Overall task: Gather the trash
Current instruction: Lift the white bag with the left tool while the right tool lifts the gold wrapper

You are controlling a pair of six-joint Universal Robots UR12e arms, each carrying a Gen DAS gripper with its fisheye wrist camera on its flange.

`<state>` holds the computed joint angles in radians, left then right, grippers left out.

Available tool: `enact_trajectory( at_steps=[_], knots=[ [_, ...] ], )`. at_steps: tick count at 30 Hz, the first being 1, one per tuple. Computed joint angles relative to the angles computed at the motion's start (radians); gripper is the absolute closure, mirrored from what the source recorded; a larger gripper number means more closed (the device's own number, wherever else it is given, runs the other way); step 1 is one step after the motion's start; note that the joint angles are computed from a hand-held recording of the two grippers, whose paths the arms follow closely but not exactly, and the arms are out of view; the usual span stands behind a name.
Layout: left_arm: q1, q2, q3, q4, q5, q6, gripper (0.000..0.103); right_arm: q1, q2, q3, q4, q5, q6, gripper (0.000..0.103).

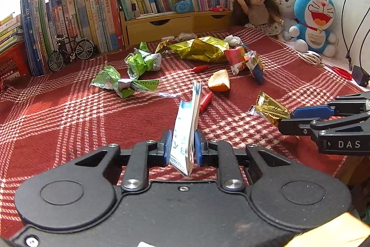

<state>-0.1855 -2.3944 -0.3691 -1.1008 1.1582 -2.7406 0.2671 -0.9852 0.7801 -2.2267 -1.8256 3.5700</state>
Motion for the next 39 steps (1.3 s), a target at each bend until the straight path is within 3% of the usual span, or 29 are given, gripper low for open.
enact_trajectory(
  at_steps=[4, 8, 11, 14, 16, 18, 19, 20, 21, 23, 27, 29, 33, 39],
  knots=[
    [0.011, 0.041, -0.049, -0.061, -0.059, 0.053, 0.08, 0.005, -0.001, -0.005, 0.006, -0.009, -0.008, 0.056],
    [0.013, 0.066, -0.119, 0.039, -0.067, 0.035, 0.05, 0.008, 0.0, -0.007, 0.019, -0.013, 0.001, 0.055],
    [0.022, 0.035, -0.075, 0.012, -0.132, 0.041, 0.024, 0.008, -0.001, -0.005, 0.023, -0.009, 0.005, 0.055],
    [0.02, -0.002, -0.011, -0.046, -0.136, 0.075, 0.016, 0.009, -0.004, 0.001, 0.022, -0.01, 0.001, 0.053],
    [0.008, -0.017, 0.003, -0.023, -0.073, 0.094, 0.014, 0.009, -0.006, 0.006, 0.019, -0.005, 0.002, 0.053],
    [0.0, -0.04, 0.045, -0.051, -0.023, 0.083, 0.015, 0.008, -0.006, 0.008, 0.019, -0.002, 0.007, 0.053],
    [0.0, -0.07, 0.109, -0.119, -0.018, 0.074, 0.022, 0.008, -0.006, 0.008, 0.019, 0.0, 0.01, 0.053],
    [0.001, -0.098, 0.169, -0.185, -0.019, 0.05, 0.037, 0.008, -0.006, 0.008, 0.018, 0.003, 0.011, 0.053],
    [0.003, -0.108, 0.188, -0.21, -0.023, 0.016, 0.041, 0.009, -0.006, 0.009, 0.017, 0.006, 0.012, 0.053],
    [0.007, -0.073, 0.118, -0.158, -0.033, 0.021, 0.046, 0.01, -0.007, 0.012, 0.016, 0.013, 0.01, 0.053],
    [0.008, 0.006, -0.034, -0.022, -0.025, 0.042, 0.077, 0.012, -0.009, 0.016, 0.012, 0.022, 0.003, 0.053],
    [0.011, 0.021, -0.055, -0.018, -0.035, 0.03, 0.081, 0.012, -0.013, 0.02, 0.007, 0.027, 0.007, 0.053],
    [0.012, 0.081, -0.166, 0.085, -0.025, 0.014, 0.085, 0.015, -0.021, 0.032, -0.002, 0.033, 0.015, 0.053],
    [0.017, 0.162, -0.302, 0.178, -0.023, 0.027, 0.086, 0.022, -0.038, 0.056, -0.013, 0.042, 0.019, 0.053]
  ],
)
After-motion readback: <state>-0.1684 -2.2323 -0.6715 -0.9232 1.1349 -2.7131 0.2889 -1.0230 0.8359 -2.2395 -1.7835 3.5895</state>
